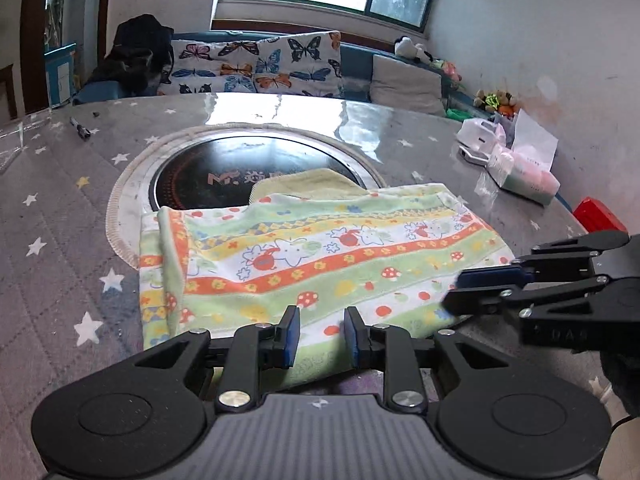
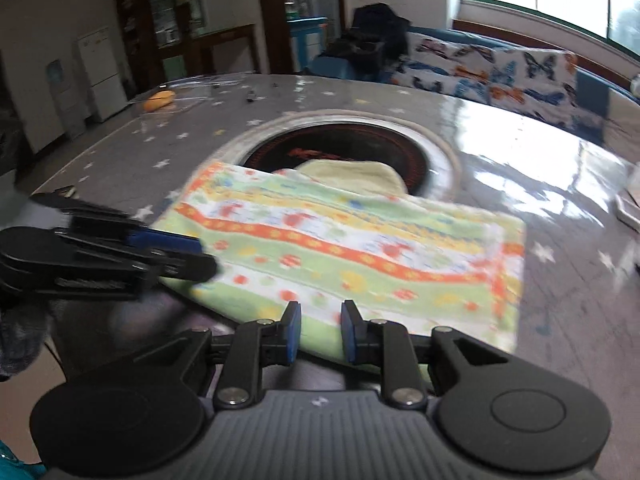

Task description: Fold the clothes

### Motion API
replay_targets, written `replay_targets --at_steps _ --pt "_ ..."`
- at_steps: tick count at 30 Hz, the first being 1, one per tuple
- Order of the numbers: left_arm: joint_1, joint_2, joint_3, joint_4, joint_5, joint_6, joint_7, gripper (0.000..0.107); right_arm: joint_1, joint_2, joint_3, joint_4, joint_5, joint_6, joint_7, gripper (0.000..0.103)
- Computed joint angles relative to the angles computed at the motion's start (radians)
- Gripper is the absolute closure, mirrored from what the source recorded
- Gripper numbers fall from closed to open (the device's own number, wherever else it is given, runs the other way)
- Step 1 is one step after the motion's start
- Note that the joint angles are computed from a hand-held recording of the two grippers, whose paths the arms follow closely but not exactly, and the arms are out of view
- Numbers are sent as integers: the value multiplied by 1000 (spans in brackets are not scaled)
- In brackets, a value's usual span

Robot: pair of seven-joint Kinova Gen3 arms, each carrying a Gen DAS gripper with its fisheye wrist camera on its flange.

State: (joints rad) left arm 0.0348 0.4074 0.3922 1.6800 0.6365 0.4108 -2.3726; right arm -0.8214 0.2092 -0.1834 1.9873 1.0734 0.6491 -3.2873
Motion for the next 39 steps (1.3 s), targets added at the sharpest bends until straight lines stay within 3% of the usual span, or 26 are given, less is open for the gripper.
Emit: replay_targets --at_steps 10,15,18,20,24,30,34,39 --pt "-52 -29 -8 53 39 -51 20 81 22 -57 -25 70 -12 78 -97 82" --pt "-84 -22 -23 53 46 -32 56 81 48 -49 -33 67 -31 61 -67 81" --pt "-64 -30 -42 33 21 -19 75 81 47 -48 -32 52 -29 67 -48 79" --pt "-50 -27 -48 11 6 -15 86 81 49 -45 -29 33 -21 74 -26 71" --pt "-14 5 -67 -64 -32 4 125 81 68 -19 -8 -5 -14 66 25 69" --pt "100 95 -181 -208 -205 86 319 81 113 33 42 -50 -47 32 77 69" --pt "58 100 -138 -211 -222 88 326 80 119 33 68 -49 -74 10 97 69" --pt "93 126 -167 -275 -279 90 388 80 129 51 86 -78 -69 -4 120 65"
